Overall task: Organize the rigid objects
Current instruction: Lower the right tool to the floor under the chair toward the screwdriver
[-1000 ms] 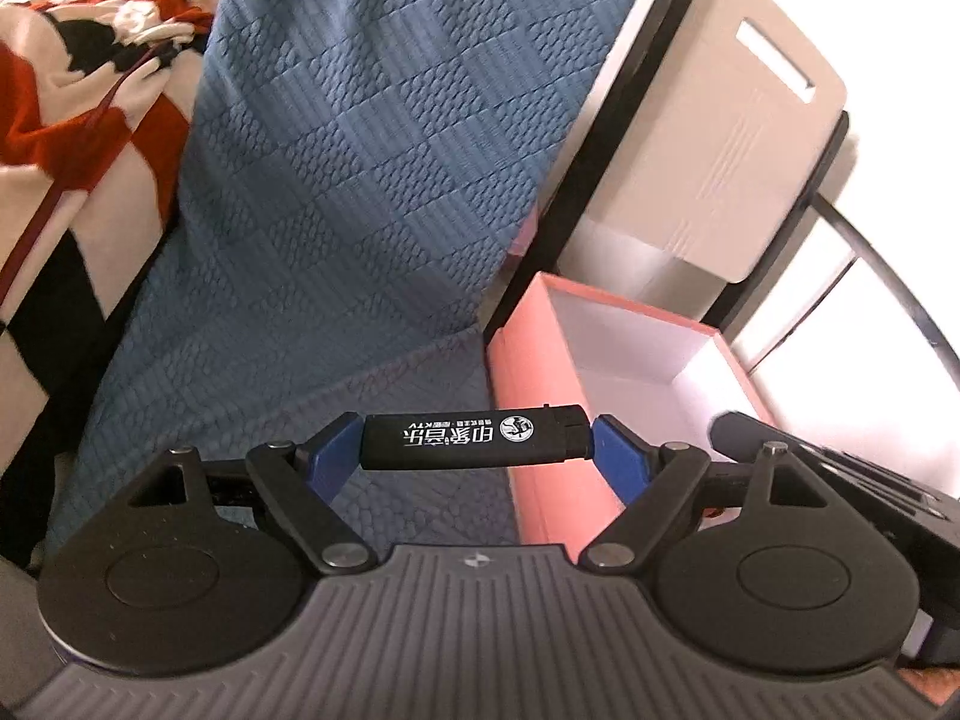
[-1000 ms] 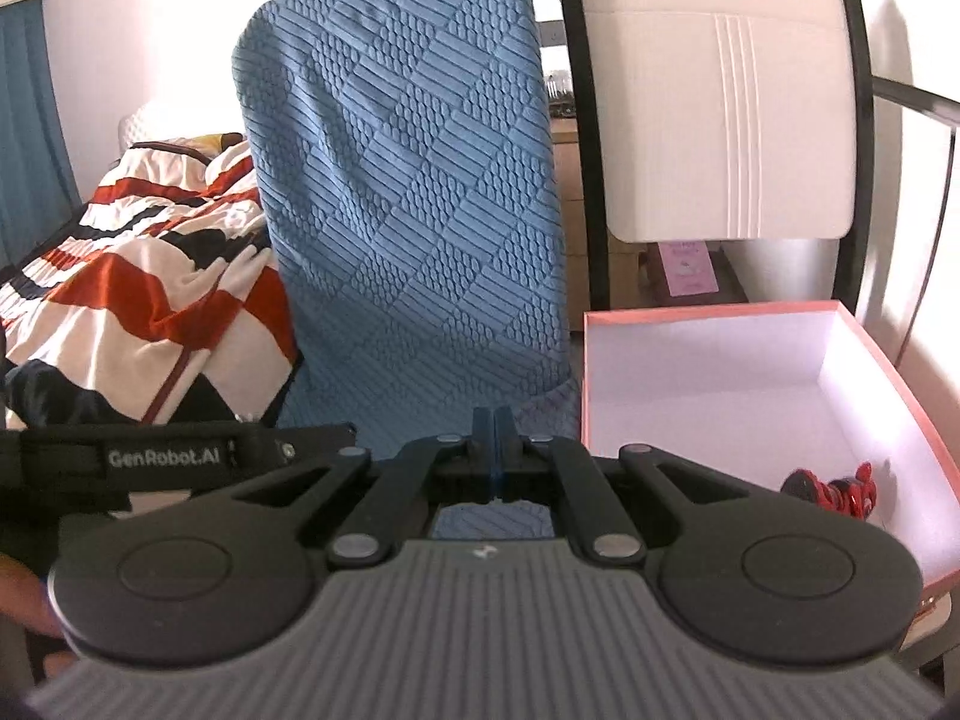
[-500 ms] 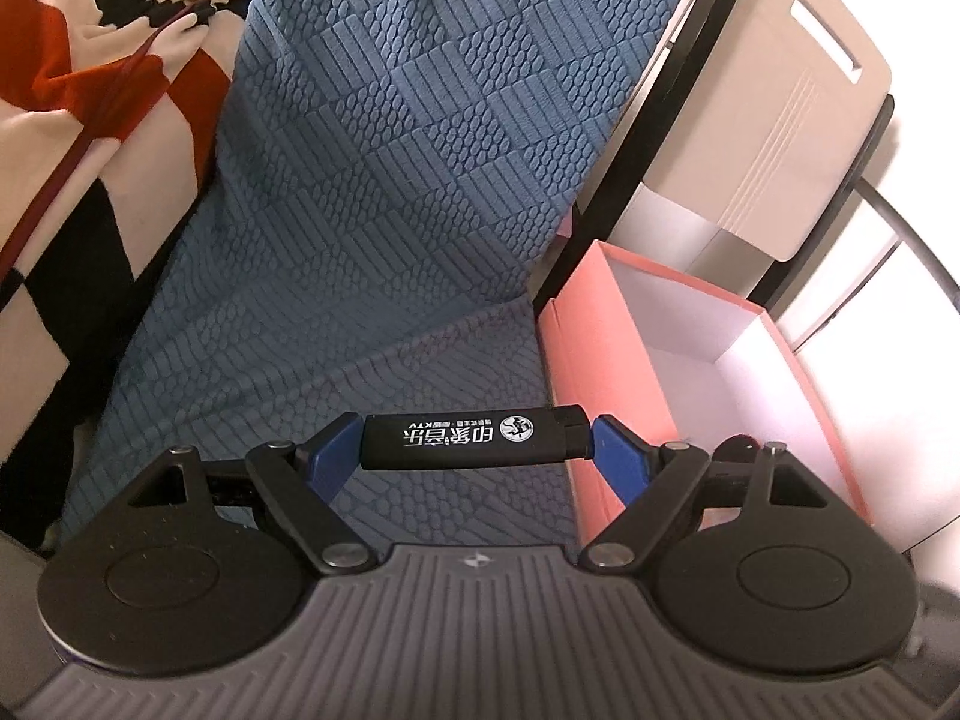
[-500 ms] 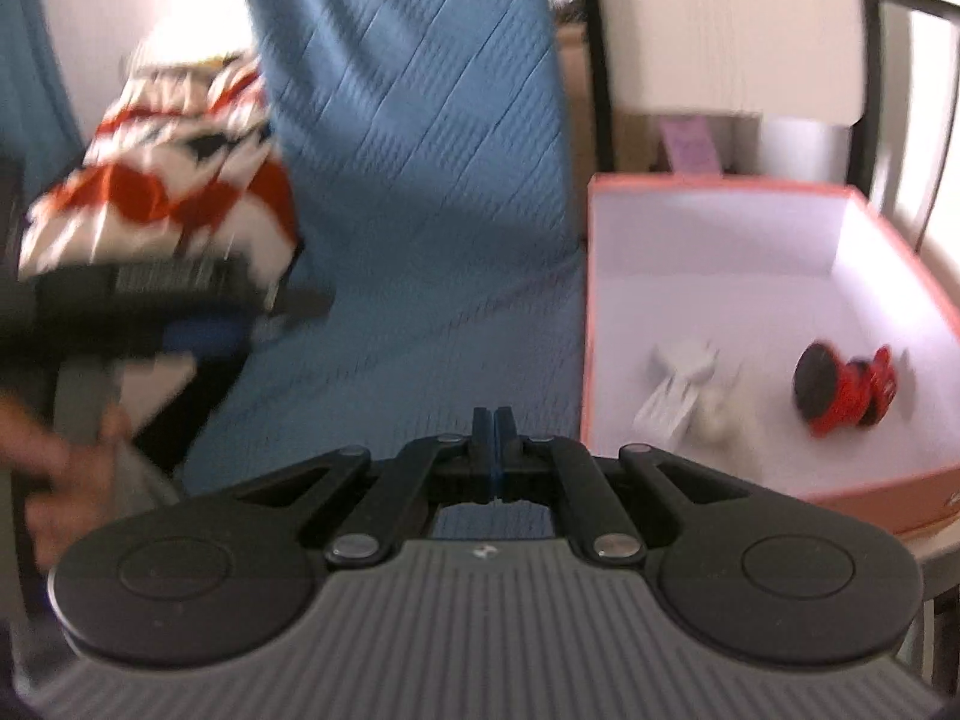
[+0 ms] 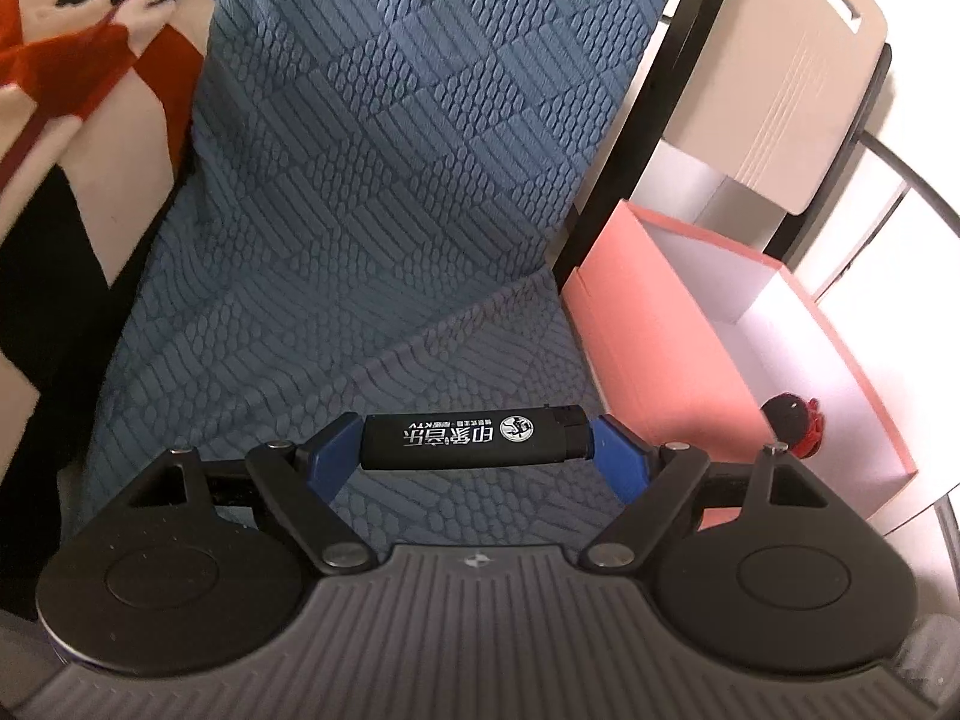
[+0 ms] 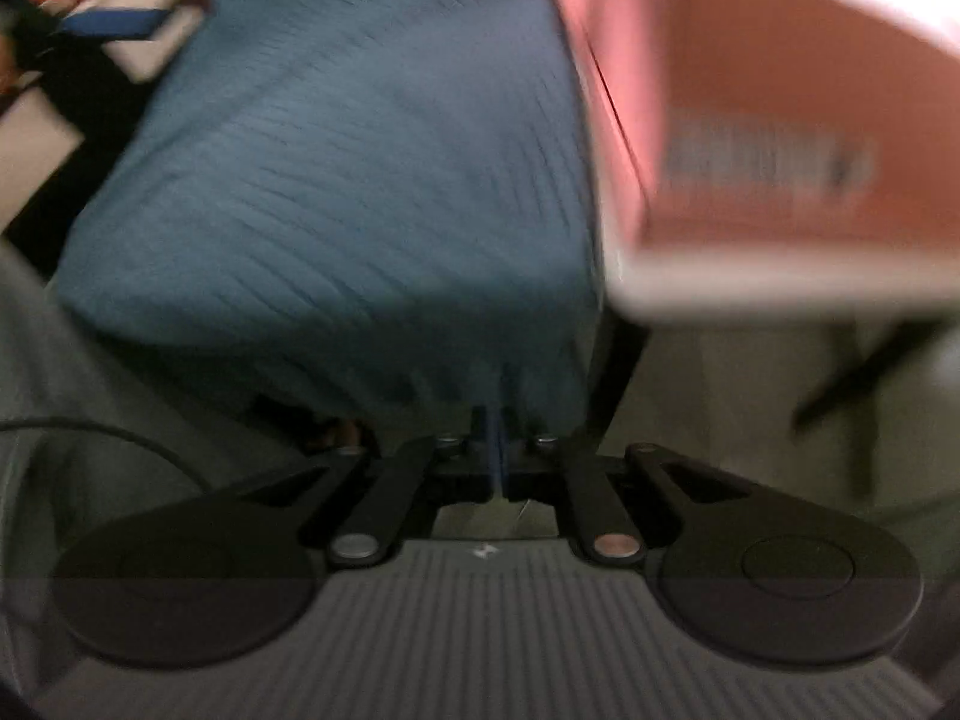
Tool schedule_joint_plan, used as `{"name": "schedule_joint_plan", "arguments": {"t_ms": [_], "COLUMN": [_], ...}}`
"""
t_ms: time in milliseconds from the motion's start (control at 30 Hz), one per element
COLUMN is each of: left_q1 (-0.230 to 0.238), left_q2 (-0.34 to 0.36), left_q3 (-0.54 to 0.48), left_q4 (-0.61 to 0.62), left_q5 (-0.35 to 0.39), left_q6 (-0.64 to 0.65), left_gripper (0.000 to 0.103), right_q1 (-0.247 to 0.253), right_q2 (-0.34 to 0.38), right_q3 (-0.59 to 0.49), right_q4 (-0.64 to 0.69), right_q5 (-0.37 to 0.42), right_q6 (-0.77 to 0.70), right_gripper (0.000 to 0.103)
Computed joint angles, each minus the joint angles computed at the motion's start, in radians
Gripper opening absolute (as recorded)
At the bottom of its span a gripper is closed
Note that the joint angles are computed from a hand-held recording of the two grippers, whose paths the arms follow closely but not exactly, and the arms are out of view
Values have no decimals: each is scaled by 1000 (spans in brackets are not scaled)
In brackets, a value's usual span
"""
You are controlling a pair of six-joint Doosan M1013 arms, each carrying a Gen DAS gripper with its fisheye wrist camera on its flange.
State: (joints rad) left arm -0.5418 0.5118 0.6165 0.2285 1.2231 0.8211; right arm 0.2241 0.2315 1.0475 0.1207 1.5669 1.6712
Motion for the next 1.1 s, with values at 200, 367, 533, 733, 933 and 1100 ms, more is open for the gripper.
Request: {"name": "schedule_joint_plan", "arguments": {"t_ms": [200, 367, 533, 733, 933, 1100], "left_q1": [22, 27, 32, 39, 43, 43], "left_q2": [-9, -5, 4, 4, 5, 12], "left_q3": [51, 58, 50, 57, 59, 49], "left_q4": [-46, -36, -29, -19, -16, -10], "left_q5": [-51, -80, -75, -66, -63, -45], "left_q6": [-19, -29, -46, -73, -83, -79], "left_gripper": [86, 86, 86, 86, 86, 86], "right_q1": [-23, -13, 6, -11, 4, 35], "right_q2": [-2, -12, 36, 59, 79, 93], "right_q3": [86, 145, 157, 227, 291, 344], "right_q4": [21, -55, -131, -127, -159, -178], "right_q5": [24, -56, -26, 19, 42, 57], "right_q6": [262, 456, 564, 786, 807, 588], "right_gripper": [25, 51, 50, 50, 50, 49]}}
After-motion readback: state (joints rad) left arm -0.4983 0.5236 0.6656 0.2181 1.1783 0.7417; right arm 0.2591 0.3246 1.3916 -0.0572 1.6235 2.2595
